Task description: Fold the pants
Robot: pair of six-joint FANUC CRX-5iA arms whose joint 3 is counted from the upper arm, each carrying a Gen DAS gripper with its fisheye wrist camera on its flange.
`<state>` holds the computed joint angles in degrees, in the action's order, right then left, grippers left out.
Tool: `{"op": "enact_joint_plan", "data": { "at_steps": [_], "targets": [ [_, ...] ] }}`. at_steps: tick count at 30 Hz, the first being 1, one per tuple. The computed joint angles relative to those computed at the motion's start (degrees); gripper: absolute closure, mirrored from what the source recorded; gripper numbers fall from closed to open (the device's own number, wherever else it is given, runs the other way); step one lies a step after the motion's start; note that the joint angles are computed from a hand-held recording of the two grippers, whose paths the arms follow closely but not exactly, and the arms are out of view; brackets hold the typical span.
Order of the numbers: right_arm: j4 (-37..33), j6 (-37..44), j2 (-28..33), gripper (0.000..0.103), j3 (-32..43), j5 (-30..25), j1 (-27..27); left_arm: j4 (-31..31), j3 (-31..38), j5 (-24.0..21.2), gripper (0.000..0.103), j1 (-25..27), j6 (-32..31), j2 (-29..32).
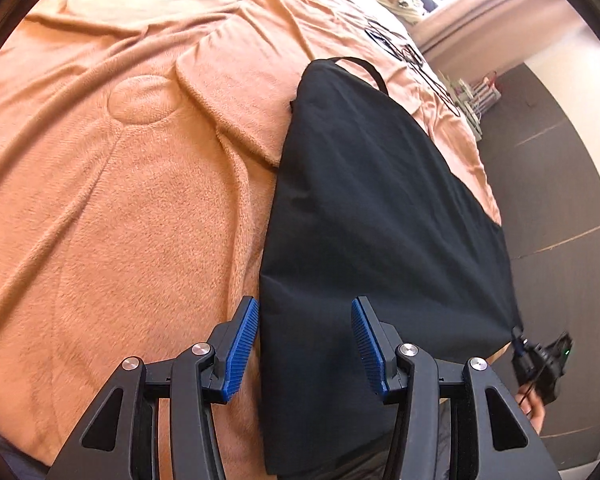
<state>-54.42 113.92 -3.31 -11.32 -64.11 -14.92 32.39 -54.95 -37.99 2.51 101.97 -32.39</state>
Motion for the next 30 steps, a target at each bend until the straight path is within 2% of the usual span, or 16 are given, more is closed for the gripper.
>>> {"op": "enact_joint_plan", "data": {
  "at_steps": [4,9,14,20,25,28,30],
  "targets": [
    [-0.12,-0.20,0.03,0.097,-0.10,0.09,-0.29,6.79,-2.59,1.69,0.052,0.85,-4.32,0.27],
    [0.71,-0.69,-0.02,0.097,0.06,0.49,0.02,8.59,-2.66,2.65,0.052,2.18,-6.34,1.61],
    [1.53,-1.52,0.30,0.097,0.45,0.75,0.52,15.63,-3.66,4.39,0.054,2.71,-13.07,3.93],
    [2.29,-2.93,0.86,0.097,0.64,0.92,1.13,18.79,-2.54,5.77,0.066,2.30,-18.03,8.10],
    [1.08,-2.66,1.48,0.095,1.44,-0.67,0.32,21.54,-2.84,6.96,0.093,1.52,-20.96,9.47],
    [0.16,-1.71,1.96,0.095,1.92,-2.59,-0.56,19.11,-2.28,6.93,0.094,1.75,-19.88,8.19],
    [-0.54,-1.31,2.30,0.087,2.20,-3.89,-1.15,20.01,-2.54,6.64,0.094,1.97,-20.74,7.56]
  ]
}}
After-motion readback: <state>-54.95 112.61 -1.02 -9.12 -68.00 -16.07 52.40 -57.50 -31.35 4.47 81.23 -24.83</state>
